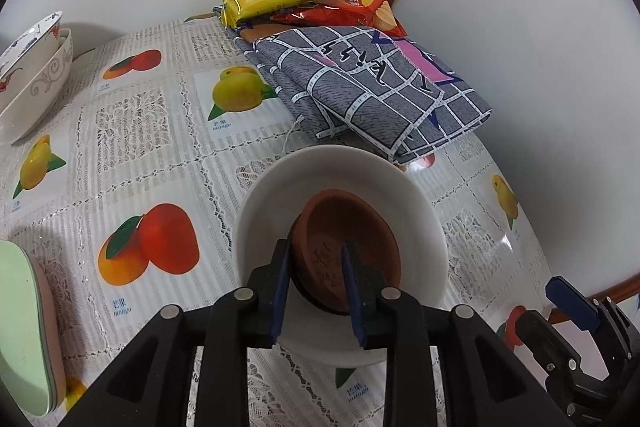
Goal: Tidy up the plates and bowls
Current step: 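Set the clay dish onto the first dish and open the left gripper, then move the left gripper to the white bowl rim while the right gripper approaches its rim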
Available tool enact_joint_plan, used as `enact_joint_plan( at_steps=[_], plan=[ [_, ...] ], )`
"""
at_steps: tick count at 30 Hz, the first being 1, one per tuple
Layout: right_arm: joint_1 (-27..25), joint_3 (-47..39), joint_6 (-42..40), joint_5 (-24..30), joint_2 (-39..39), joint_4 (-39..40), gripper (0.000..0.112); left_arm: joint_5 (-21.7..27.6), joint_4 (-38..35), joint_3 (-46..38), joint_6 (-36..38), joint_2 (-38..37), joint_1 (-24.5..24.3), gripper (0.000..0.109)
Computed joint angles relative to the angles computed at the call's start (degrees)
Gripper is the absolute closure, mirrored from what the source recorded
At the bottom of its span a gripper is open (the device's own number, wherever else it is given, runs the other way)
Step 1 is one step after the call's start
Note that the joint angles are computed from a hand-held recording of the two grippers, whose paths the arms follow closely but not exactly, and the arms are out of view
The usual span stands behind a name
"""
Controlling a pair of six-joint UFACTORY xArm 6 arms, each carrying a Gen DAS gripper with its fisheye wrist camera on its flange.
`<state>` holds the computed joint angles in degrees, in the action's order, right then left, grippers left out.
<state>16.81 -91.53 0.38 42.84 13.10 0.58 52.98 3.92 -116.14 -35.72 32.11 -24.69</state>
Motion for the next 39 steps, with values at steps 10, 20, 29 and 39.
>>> enact_joint_plan(
  at_steps=[10, 20, 29, 39],
  plan=[
    [-0.11, -3.6, -1.8, 1.07, 2.78, 3.94, 0.063, 0.15, 1.42, 1.13, -1.03, -2.81, 0.02, 0.076],
    [-0.2, -17.45, -3.93, 6.11, 12.01, 7.59, 0.063, 3.42, 3.13, 2.05, -2.72, -4.44, 1.32, 0.076],
    [0.52, -24.68, -3.9, 10.34, 17.79, 6.06, 0.063, 5.54, 0.75, 0.93, -1.69, -2.64, 2.25, 0.076],
    [1.14, -37.25, -1.91, 17.63, 27.0, 3.32, 0.063, 10.9, 1.93, -5.24, -1.28, 1.94, 2.12, 0.076]
  ],
)
